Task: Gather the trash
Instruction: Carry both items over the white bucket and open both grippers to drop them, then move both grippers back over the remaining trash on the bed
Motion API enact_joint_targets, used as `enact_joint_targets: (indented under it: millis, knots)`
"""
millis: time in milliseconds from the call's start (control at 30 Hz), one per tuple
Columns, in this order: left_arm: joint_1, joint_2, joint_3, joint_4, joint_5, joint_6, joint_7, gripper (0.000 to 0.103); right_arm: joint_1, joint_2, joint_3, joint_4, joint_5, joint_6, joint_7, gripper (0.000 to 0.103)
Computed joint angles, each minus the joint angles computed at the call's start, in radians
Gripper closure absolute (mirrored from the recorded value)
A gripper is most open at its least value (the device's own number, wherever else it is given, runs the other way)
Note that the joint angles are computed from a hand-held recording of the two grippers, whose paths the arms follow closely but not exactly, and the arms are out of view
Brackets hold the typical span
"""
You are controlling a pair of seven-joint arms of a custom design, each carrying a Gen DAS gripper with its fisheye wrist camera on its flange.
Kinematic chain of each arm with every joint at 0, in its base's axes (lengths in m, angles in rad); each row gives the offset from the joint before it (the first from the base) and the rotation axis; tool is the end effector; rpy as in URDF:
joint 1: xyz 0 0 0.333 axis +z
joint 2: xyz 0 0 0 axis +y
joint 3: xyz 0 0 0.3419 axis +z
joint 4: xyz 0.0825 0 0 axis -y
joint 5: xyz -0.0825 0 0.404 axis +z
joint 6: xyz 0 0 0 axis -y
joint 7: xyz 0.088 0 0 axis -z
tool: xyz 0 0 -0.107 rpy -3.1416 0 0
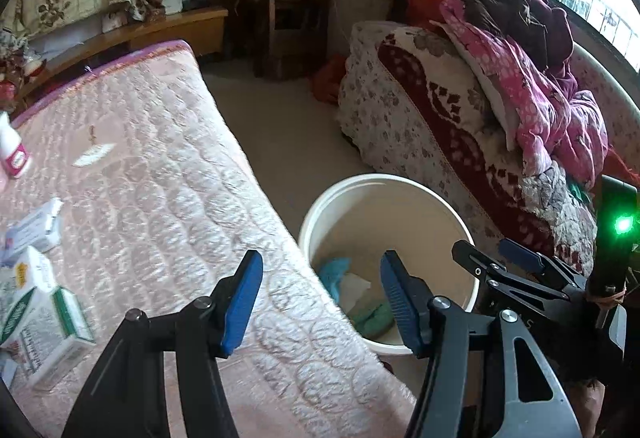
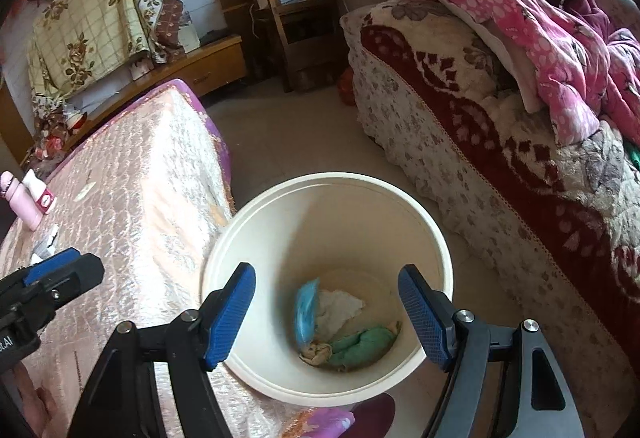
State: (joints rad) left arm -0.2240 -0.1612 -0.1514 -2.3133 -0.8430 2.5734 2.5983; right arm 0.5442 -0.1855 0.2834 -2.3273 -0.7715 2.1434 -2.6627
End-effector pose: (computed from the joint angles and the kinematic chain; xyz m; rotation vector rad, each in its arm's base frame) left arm 0.4975 -0.1851 0.4638 -1.1079 2.6418 -1.0146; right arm 0.3563 0.3486 0.4363 -1.0032 2.4313 -0.7685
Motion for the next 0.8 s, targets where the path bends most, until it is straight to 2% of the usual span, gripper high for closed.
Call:
enact_joint_targets:
  millis: [400,600,700,800]
  knots:
    - [0.046,-0.088,0.069,-0.046,-0.005,0.048,0.047,0.041,0.048,0.104,0.013,0.166,-0.072,-0.063,-0.045,0.025]
    - [0.098,-0.108,0.118,-0.034,-0.006,0.002,0.048,0.040,0.090,0.183,0.000,0.274,-0.101,-0.066,-0.087,0.026]
    - [0.128,-0.117,0.140,-0.032,-0.009,-0.011,0.064,0.035,0.115,0.230,-0.007,0.340,-0.122,-0.059,-0.120,0.026]
    - [0.169,-0.110,0.160,-0.023,0.010,-0.018,0.072,0.034,0.139,0.286,-0.021,0.408,-0.133,-0.033,-0.163,0.026]
